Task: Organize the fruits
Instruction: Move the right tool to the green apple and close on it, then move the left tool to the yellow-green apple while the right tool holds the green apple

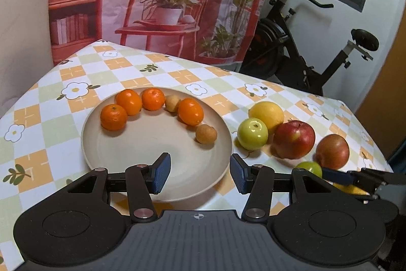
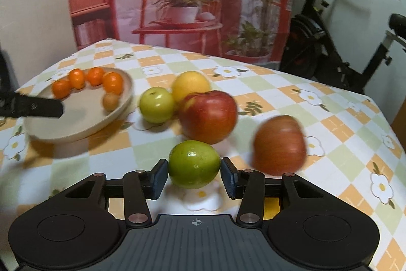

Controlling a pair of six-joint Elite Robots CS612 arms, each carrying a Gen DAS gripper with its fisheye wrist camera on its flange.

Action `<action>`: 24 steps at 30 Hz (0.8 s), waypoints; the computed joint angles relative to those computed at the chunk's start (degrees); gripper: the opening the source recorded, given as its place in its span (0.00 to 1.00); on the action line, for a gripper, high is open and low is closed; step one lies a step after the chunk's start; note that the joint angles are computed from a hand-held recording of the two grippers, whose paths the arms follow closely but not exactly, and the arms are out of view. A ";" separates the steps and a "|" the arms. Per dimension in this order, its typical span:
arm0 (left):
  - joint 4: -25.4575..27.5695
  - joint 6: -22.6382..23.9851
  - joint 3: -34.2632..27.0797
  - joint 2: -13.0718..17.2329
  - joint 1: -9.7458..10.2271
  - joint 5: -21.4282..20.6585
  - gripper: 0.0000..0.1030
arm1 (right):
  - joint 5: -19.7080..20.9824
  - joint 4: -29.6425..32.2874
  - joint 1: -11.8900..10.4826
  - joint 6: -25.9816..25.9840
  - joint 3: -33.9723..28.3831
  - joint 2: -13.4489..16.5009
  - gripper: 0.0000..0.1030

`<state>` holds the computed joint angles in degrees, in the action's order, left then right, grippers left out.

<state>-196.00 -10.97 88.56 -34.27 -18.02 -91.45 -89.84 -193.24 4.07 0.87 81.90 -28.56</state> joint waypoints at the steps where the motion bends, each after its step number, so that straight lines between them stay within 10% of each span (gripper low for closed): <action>1: -0.13 0.00 0.06 -0.03 0.00 0.08 0.52 | 0.62 0.04 0.08 -0.69 0.09 -0.08 0.41; 24: -0.10 0.22 0.85 -0.46 0.23 0.15 0.52 | 4.86 2.55 -0.51 -1.01 0.00 -0.38 0.46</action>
